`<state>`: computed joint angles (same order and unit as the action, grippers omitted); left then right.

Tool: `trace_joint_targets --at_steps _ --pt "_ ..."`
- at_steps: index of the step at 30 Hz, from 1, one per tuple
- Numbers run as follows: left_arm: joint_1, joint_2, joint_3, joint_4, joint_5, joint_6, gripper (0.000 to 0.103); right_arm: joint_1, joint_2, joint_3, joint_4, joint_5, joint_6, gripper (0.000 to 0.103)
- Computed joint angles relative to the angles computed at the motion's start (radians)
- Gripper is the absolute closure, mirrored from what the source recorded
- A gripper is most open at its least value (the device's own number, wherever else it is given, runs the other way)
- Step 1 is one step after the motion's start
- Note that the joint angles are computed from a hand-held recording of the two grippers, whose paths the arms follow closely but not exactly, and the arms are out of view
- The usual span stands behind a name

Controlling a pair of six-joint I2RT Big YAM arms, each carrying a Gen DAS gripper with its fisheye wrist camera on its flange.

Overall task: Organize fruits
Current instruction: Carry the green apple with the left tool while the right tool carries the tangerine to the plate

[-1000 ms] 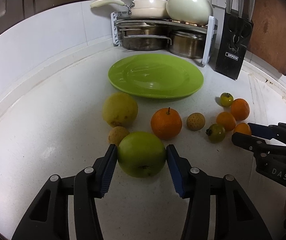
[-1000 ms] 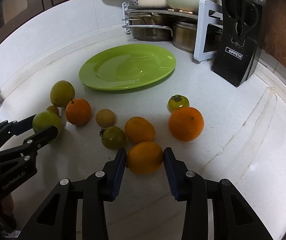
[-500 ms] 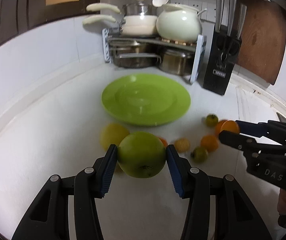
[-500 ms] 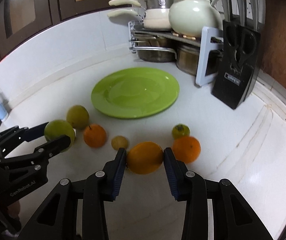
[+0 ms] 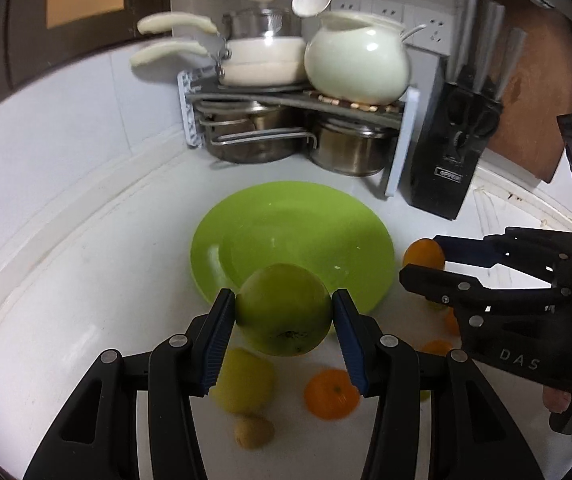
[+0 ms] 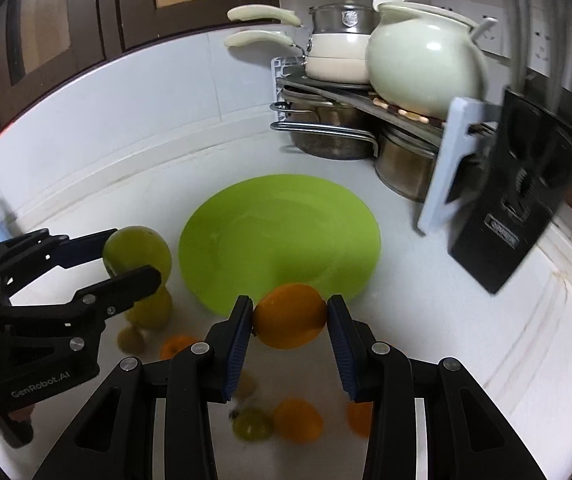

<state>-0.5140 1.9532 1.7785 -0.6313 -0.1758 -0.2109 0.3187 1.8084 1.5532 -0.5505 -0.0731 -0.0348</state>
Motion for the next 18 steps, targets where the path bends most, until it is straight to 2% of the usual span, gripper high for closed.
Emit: trace_joint_targets --at_steps 9,13,18 --pt "0.037 0.207 0.319 -0.227 0.074 0.051 0.054 -0.019 0.194 0.289 -0.238 -0.052 -0.072 0.064" --pt "0.049 0.273 0.418 -0.302 0.092 0.064 0.054 -0.02 0.263 0.385 -0.305 -0.041 -0.089 0.064" --pt "0.056 0.312 0.472 -0.354 0.116 0.073 0.054 -0.022 0.306 0.438 -0.335 -0.04 -0.087 0.064"
